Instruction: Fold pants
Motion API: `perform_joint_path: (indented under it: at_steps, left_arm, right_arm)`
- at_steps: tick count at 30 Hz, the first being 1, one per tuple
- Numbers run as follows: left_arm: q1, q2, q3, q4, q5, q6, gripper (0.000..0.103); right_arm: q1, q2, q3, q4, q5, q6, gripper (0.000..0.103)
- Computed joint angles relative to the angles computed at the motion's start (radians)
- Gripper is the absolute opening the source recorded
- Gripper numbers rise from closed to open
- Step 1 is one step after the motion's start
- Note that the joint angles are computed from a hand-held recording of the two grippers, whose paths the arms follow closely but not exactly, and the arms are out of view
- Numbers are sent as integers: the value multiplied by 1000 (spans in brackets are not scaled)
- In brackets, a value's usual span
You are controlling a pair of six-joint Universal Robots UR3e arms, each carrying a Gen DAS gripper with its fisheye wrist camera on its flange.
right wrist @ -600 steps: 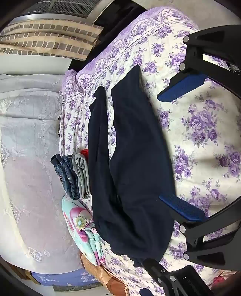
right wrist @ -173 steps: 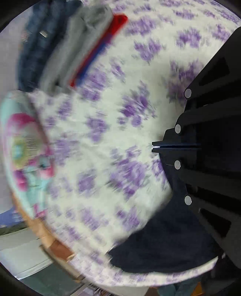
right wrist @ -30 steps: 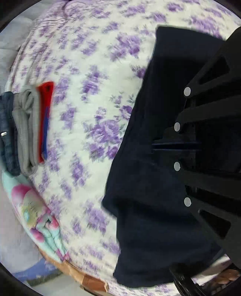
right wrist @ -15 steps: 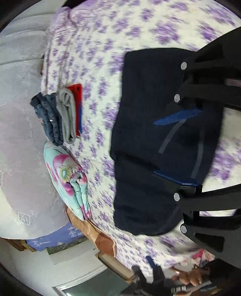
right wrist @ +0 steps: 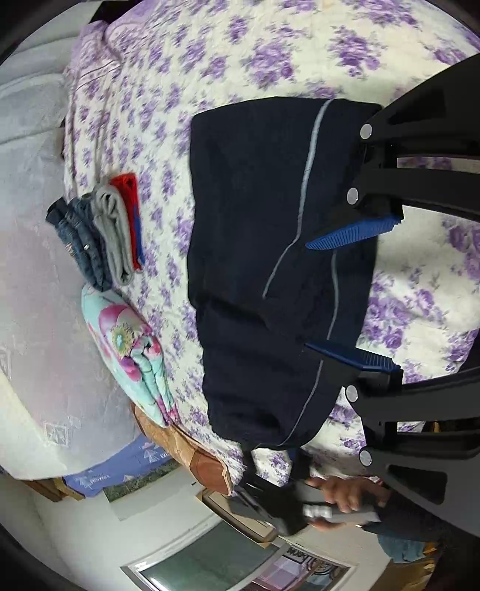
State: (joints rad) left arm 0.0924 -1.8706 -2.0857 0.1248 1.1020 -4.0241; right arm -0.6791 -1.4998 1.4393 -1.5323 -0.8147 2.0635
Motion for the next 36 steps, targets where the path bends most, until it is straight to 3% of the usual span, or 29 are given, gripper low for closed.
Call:
perform_joint_path:
  at_steps: [1,2,3,5,6,8,11,15,17,18,23,26,29,36]
  left_arm:
    - [-4,-21,49,-38,7,23,96]
    - [-15,-26,81,-70,30,37,87]
    - [-30,-23,105,-106,64,52,60]
    - [-56,-15,126,-149,122,90,40]
    - [-58,-15,110,-117,126,74,38]
    - [-79,-8,81,-72,173,64,36]
    - [-163,21,132,-143,322,95,33]
    - [-226,55,176,-195,432,139,32]
    - [-233,67,171,-194,448,147,32]
    - [-236,70,173,-197,453,148,32]
    - [-246,66,202,-230,466,169,32]
    - [-262,57,241,-274,496,177,32]
    - [-296,52,304,-339,543,187,32]
    - [-442,-42,597,-542,715,228,30]
  right_arm:
    - [2,-2,10,-16,-12,10,51]
    - [3,-4,16,-23,-21,15,51]
    - [7,-5,22,-34,-31,25,51]
    - [22,-4,31,-57,-45,46,51]
    - [38,1,30,-72,-55,64,51]
    - [100,27,7,-99,-91,106,51]
    - [214,94,-79,-101,-131,149,51]
    - [376,219,-197,-222,-178,267,51]
    - [457,315,-293,-272,-222,330,29]
    - [498,389,-382,-255,-254,371,8]
    - [587,639,-678,-89,-323,442,7]
    - [579,619,-674,-71,-308,425,7]
    - [505,534,-613,-25,-218,354,7]
    - [208,323,-446,65,-24,143,10]
